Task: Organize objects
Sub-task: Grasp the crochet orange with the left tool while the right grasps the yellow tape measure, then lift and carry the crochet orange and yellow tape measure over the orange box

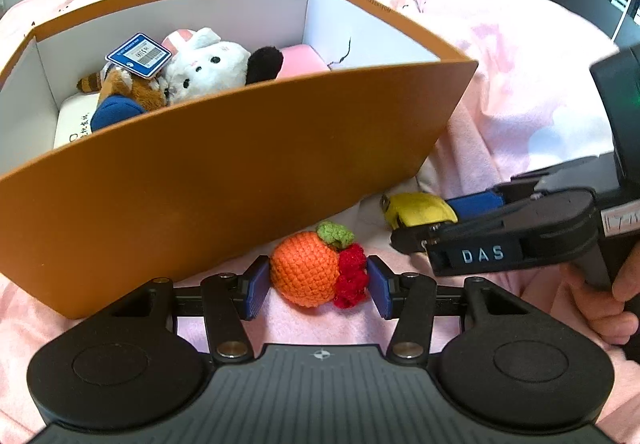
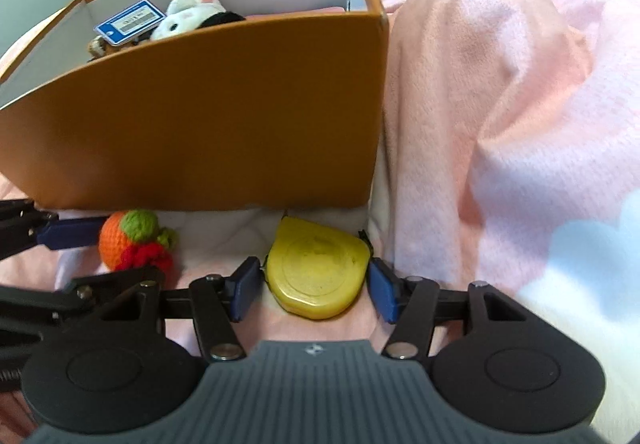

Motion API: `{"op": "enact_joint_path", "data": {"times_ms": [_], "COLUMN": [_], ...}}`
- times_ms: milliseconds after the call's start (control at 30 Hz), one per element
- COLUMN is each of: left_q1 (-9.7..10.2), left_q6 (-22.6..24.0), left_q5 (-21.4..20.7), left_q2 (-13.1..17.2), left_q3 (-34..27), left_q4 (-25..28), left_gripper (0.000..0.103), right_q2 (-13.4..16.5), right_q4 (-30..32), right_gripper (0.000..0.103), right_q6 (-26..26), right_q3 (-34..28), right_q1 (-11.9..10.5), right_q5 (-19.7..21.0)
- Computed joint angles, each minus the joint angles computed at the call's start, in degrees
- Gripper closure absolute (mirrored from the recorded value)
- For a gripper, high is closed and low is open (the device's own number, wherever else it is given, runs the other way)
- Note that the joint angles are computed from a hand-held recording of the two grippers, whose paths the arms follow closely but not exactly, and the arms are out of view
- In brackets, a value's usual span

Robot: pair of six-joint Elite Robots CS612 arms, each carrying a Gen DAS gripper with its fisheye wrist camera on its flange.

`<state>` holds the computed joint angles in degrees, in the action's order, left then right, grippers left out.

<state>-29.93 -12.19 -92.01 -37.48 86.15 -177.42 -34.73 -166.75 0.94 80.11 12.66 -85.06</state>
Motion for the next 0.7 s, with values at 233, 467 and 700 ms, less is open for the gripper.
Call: {"op": "enact_joint_path", "data": {"times_ms": [233, 467, 700], "left_q1": [1.01, 1.9, 2.26], "left_q6": [-2.1, -5.98, -5.88], "left_q5": [-4.24, -8.76, -8.46], "left_q2": [-2.01, -3.97, -5.59], "left_q3": [2.4, 4.15, 4.39], "left_q4": [-3.54, -8.17, -12.12], "left_gripper": [0.044, 0.044, 0.044], "right_q2": [-2.61, -4.75, -7.3], "right_q4": [-2.48, -7.42, -11.13], "right_gripper": [0.043, 0.043, 0.043], "right_q6": [-0.45, -4.9, -9.36], "right_q3": [3.68, 5.3, 7.2], "right_q1": [-0.6, -0.13, -0.32], "right_q5": [2.78, 4.71, 8.18]}}
